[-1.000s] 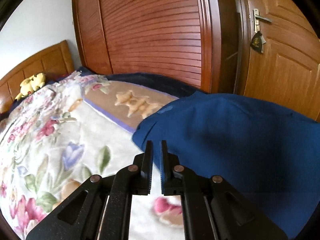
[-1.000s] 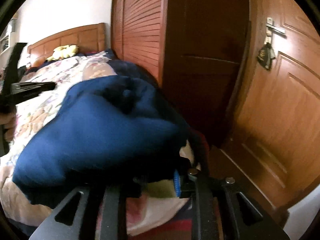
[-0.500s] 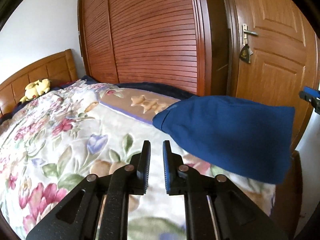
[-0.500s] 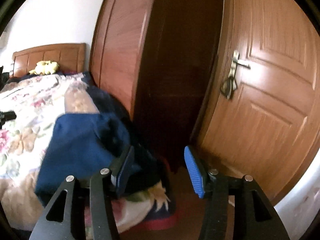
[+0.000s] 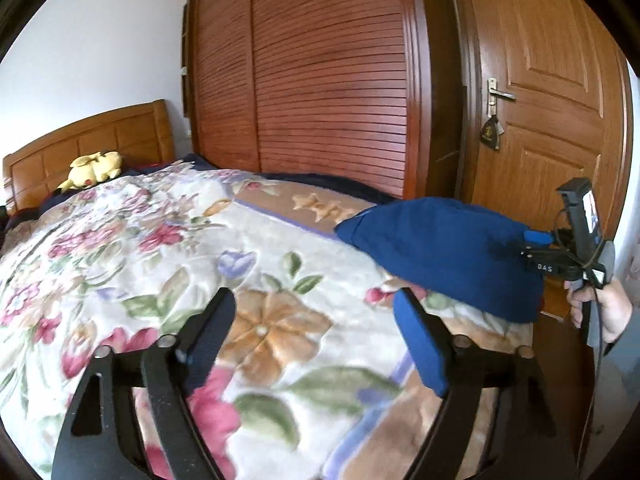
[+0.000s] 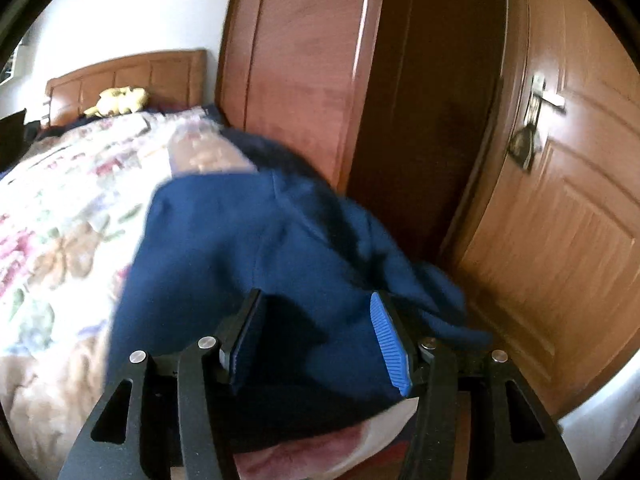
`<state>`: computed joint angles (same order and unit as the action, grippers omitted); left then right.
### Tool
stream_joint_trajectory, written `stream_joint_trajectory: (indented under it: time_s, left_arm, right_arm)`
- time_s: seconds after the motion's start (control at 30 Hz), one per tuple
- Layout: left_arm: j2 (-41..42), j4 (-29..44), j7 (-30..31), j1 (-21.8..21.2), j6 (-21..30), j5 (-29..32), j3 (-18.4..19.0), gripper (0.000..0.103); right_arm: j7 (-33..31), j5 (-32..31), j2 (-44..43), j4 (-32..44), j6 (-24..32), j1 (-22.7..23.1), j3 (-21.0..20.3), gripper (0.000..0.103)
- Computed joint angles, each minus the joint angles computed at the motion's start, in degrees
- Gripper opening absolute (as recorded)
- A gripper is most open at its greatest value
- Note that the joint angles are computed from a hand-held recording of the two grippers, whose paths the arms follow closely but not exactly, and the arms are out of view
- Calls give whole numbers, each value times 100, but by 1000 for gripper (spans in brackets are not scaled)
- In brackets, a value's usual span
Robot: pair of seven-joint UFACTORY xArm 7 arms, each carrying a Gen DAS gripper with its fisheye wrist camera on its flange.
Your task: Fold large clothes
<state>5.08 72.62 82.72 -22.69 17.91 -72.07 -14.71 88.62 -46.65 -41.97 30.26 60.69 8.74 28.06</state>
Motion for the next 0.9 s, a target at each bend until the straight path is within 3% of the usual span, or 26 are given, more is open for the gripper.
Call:
stream_joint_trajectory:
  time_s: [0.1,0.2,0.33,0.47,0.77,0.9]
  left_arm:
    - [-321,-311,374,115,3,-412,122,90]
    - [-607,-585,430,174,-6,-586,322,90]
    - [-1003,-954,432,284,58,-729,629,90]
    - [-1363,-1320,478,446,206,-791,949,90]
    - [-1997,-1949,1067,793,375,-1043,1529,90]
    - [-2117,-2057,1118,983,441,-1004,1685,90]
  right_arm:
    - [-31,16,-238,-28,-46,-13,-139,59]
    - [-269,190,-238,229,138,-28,-74,69]
    - [-369,237,61,770,242,-91,231,76]
    - [-127,-95,727,1421,164,-110,706,77]
    - [300,-1540,2820,3475,177,190,1619,77]
    - [394,-2291,3831,4334,498,534,1915,77]
